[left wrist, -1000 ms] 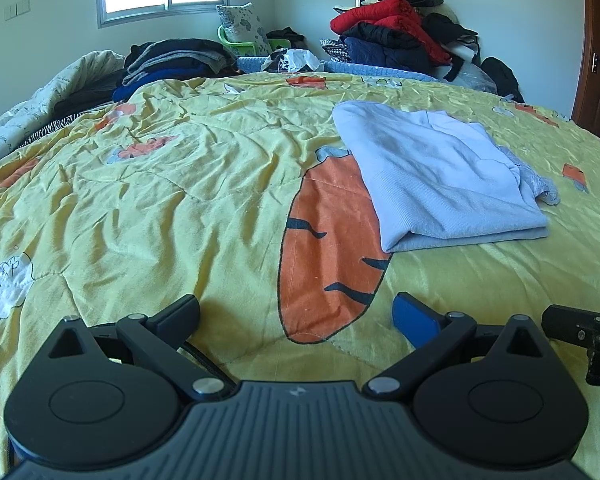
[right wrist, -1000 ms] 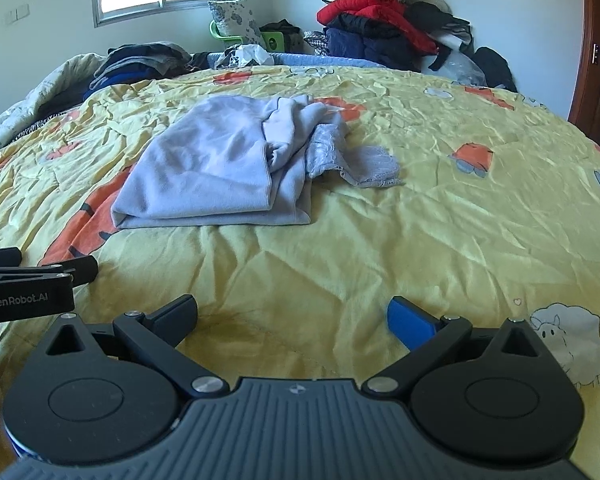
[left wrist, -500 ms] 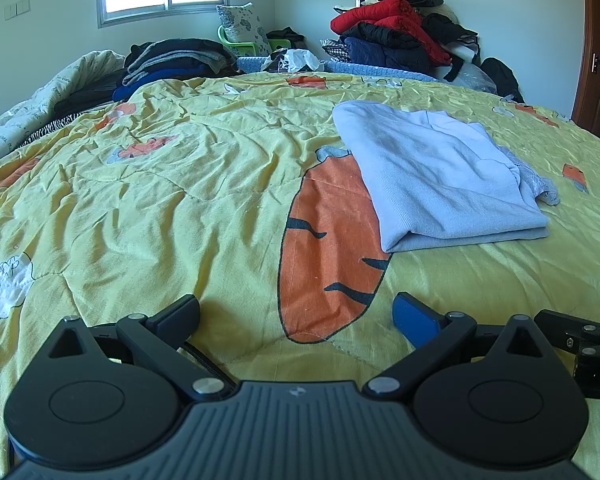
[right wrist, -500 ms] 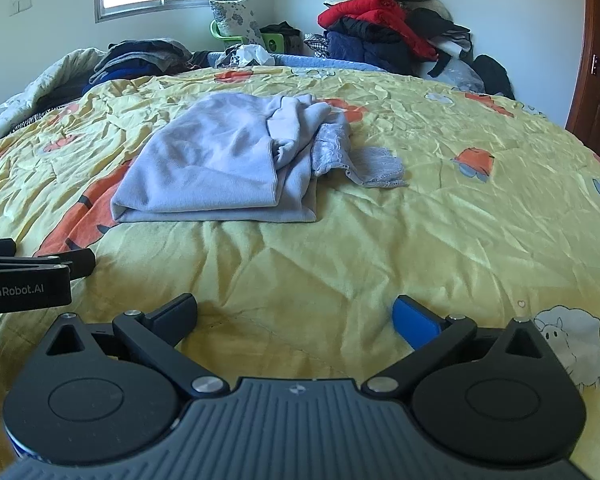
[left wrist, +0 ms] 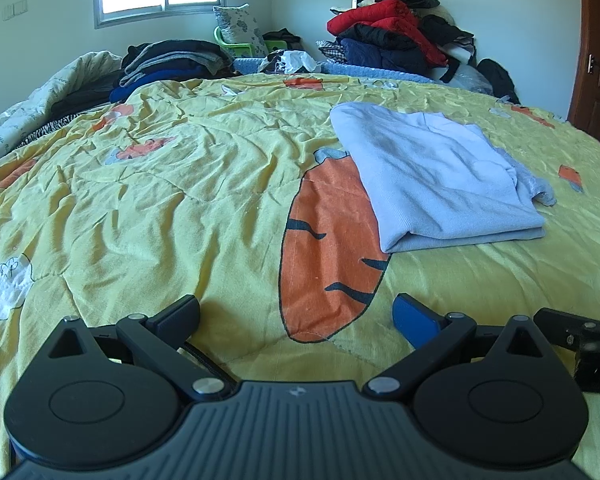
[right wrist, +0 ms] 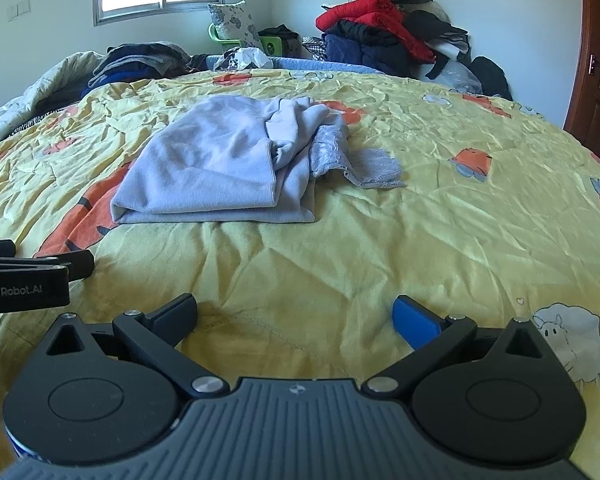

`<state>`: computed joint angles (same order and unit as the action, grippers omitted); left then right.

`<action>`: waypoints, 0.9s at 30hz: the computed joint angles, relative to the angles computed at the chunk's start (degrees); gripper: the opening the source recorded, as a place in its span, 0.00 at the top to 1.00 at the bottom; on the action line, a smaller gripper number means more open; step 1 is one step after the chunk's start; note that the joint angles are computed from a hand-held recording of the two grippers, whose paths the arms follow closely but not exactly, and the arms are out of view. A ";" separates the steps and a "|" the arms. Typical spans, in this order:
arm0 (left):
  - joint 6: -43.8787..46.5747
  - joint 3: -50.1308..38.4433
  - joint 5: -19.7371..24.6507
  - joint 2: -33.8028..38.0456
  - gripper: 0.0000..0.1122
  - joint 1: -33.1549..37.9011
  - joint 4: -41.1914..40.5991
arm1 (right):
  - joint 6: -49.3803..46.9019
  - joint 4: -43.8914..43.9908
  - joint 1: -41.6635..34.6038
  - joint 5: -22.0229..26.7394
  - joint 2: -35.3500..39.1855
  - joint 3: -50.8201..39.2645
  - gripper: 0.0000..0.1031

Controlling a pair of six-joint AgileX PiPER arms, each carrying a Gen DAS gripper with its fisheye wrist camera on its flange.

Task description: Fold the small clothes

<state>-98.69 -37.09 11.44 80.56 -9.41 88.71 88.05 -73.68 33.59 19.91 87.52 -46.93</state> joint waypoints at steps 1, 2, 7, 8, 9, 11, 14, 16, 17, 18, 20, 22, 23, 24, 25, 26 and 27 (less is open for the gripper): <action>-2.01 0.25 -0.58 -0.27 0.08 0.65 1.90 | 0.67 -0.55 -0.65 -1.03 -0.45 0.36 0.00; -4.44 0.39 -0.80 -0.40 0.08 1.18 4.26 | 1.87 -1.55 -1.12 -1.82 -0.83 0.66 0.01; 1.02 -1.20 -0.28 1.22 0.08 2.49 0.21 | -0.09 -1.39 -1.77 0.25 -0.49 -1.29 0.00; 0.97 -1.07 -0.64 1.04 0.08 2.71 0.19 | -2.06 0.12 -2.24 -0.01 -0.11 -1.85 0.00; -0.37 -0.86 -0.32 0.96 0.08 2.38 1.67 | -5.25 3.04 -3.07 -1.11 0.28 -2.39 0.01; 0.21 -0.81 0.32 1.15 0.08 1.54 1.60 | -10.43 8.31 -4.34 -3.17 1.08 -2.85 0.00; 0.07 -0.75 -0.36 1.13 0.08 1.79 1.76 | -7.70 5.28 -3.28 -2.22 1.36 -2.31 0.00; -0.15 -0.67 -1.17 1.04 0.08 2.34 1.83 | -9.29 6.43 -3.25 -2.30 1.56 -2.47 0.00; -0.15 -0.66 -1.06 1.05 0.08 2.27 1.86 | -9.71 6.64 -3.26 -2.39 1.58 -2.49 0.00; -0.14 -0.66 -0.95 1.07 0.08 2.20 1.87 | -10.38 7.05 -3.44 -2.66 1.61 -2.53 0.00; -0.39 -0.62 -1.20 1.03 0.08 2.36 2.05 | -12.76 8.76 -3.76 -3.11 1.51 -2.67 0.00; -0.38 -0.63 -1.14 1.04 0.08 2.32 2.05 | -15.82 11.21 -4.20 -3.49 1.58 -3.05 0.00; -0.38 -0.63 -1.14 1.04 0.08 2.32 2.05 | -17.24 12.60 -4.20 -3.25 1.62 -3.31 0.00; -0.38 -0.64 -1.12 1.05 0.08 2.29 2.04 | -19.34 14.79 -4.00 -2.51 1.76 -3.89 0.00; -0.38 -0.64 -1.12 1.05 0.08 2.29 2.04 | -21.07 16.39 -3.79 -1.81 1.90 -4.41 0.00; -0.38 -0.64 -1.12 1.05 0.08 2.29 2.04 | -22.05 17.20 -3.66 -1.41 2.01 -4.75 0.00; -0.38 -0.64 -1.12 1.05 0.08 2.29 2.04 | -22.72 17.83 -3.63 -1.25 2.10 -4.96 0.00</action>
<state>-99.07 -37.73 10.32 81.61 -7.12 90.75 65.33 -55.86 29.97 18.66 89.62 -51.88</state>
